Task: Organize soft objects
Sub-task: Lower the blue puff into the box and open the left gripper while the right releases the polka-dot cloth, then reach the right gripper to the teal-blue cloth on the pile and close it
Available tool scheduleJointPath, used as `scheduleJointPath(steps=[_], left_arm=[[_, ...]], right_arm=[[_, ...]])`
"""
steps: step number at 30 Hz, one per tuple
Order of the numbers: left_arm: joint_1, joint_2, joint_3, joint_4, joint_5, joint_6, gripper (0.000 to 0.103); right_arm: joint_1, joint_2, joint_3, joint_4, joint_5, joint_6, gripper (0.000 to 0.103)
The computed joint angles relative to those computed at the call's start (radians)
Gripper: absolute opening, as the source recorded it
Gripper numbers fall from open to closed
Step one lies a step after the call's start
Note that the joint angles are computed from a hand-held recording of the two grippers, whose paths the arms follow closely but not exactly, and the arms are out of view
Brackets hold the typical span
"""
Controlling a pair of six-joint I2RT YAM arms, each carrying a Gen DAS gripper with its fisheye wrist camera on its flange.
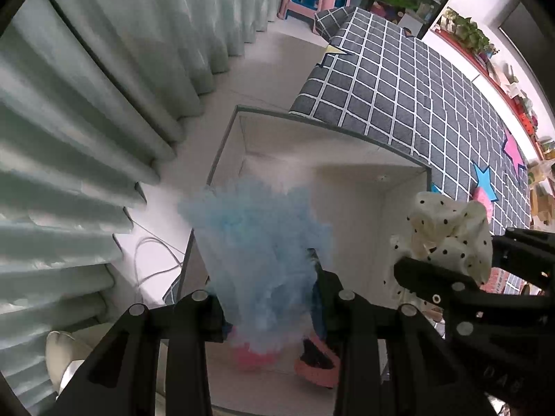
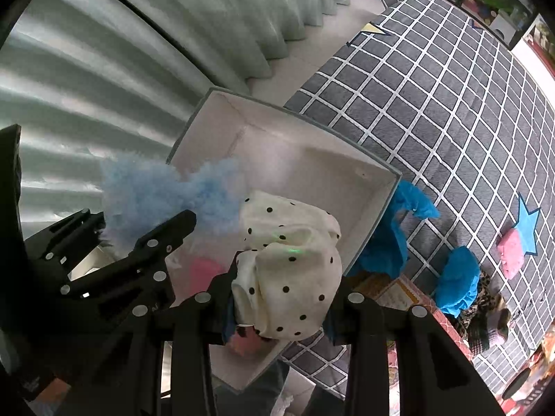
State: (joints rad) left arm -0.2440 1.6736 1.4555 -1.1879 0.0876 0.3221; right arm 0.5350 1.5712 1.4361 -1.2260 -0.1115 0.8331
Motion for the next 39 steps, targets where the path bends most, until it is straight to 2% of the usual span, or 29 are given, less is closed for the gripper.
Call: scheduleJointPath(steps=[26,28,30,31,33,35,36,37,39], left_arm=[[0.000,0.009,-0.037,0.007,-0.010,0.010,0.039],[0.002,0.000,-0.044,0.011,-0.002,0.013,0.042],[0.003,-0.015,-0.055,0.023,-0.003,0.012,0.052],[0.005,-0.018,-0.057,0.025,-0.007,0.012,0.055],[0.014,-0.024,-0.059,0.023,-0.006,0.014,0.075],[0.025,-0.029,-0.060,0.022,0.011,0.013,0.083],[0.027,-0.032,-0.060,0.020,0.020,0.013,0.084],[0.026,-0.040,-0.063,0.021,0.027,0.011,0.086],[0.020,-0.050,-0.069,0.025,0.036,0.005,0.099]], right_arm=[[-0.005,0.026,-0.004,0.014,0.010,0.009,0.039],[-0.005,0.027,-0.003,0.016,0.012,0.007,0.039],[-0.003,0.021,-0.003,0.014,0.018,0.010,0.041],[-0.004,0.012,-0.008,0.013,0.023,0.013,0.045],[-0.009,-0.007,-0.016,0.011,0.028,0.019,0.046],[-0.020,-0.028,-0.024,0.013,0.028,0.024,0.067],[-0.025,-0.040,-0.027,0.013,0.032,0.028,0.088],[-0.027,-0.055,-0.029,0.013,0.041,0.035,0.089],[-0.035,-0.069,-0.024,0.007,0.043,0.038,0.089]])
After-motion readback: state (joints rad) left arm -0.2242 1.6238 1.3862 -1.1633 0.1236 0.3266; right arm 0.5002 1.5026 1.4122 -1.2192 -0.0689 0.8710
